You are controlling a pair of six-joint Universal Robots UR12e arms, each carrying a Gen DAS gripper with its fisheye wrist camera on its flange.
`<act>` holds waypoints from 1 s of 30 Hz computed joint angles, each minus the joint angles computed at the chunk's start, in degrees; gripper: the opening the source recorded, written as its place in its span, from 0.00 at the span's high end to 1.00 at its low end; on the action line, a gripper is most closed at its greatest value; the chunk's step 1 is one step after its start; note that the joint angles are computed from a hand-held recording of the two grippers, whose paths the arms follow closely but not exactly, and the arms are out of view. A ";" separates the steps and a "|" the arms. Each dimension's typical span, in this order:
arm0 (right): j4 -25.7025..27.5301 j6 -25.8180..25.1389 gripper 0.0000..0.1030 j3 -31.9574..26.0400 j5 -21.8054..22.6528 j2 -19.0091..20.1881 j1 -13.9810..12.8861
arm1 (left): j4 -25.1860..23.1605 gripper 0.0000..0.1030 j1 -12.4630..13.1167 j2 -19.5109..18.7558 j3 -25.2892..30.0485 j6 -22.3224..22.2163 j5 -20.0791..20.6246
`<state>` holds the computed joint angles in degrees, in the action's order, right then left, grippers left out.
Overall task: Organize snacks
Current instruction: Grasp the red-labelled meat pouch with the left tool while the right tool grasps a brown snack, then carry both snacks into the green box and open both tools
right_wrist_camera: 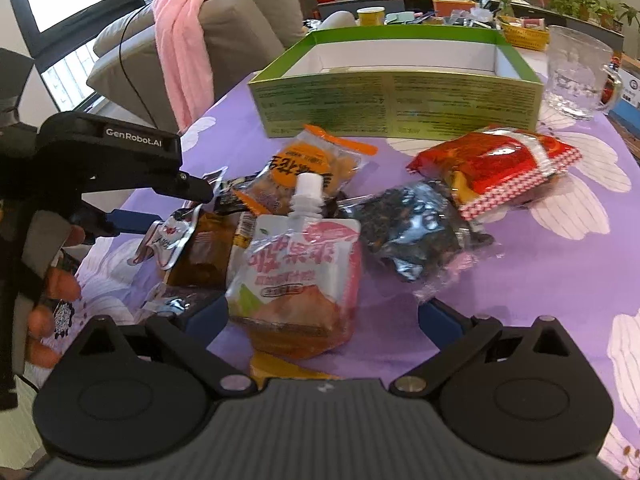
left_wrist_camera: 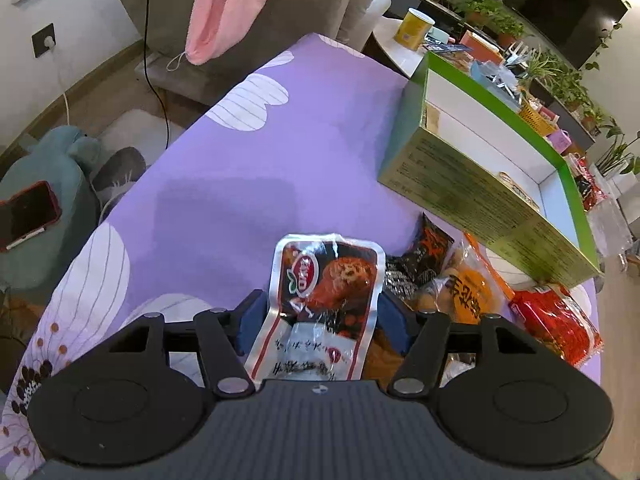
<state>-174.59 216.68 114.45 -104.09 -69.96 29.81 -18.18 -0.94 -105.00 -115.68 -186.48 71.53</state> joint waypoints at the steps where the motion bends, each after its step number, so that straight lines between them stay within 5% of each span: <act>1: 0.08 -0.15 0.43 -0.17 0.24 0.11 0.01 | -0.10 0.43 0.09 0.19 -0.17 0.38 -0.26; 11: 5.27 1.78 0.43 -3.21 -2.44 1.51 0.75 | 2.04 0.39 -1.02 -0.22 -1.12 6.41 1.36; 14: 6.41 1.20 0.44 -3.83 -3.70 1.87 1.12 | 2.71 0.49 -0.54 -0.28 -1.44 8.50 -0.05; 19: 5.06 -1.25 0.45 -3.55 -2.60 1.57 1.09 | -1.29 0.50 1.35 0.21 -0.92 8.88 -5.21; 30: 2.06 -2.08 0.49 -2.93 -5.02 0.48 2.09 | 5.27 0.50 2.49 2.50 -3.75 11.03 -8.41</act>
<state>-172.53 214.60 111.52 -109.12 -69.48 31.90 -12.91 1.55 -102.50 -119.43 -175.45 63.12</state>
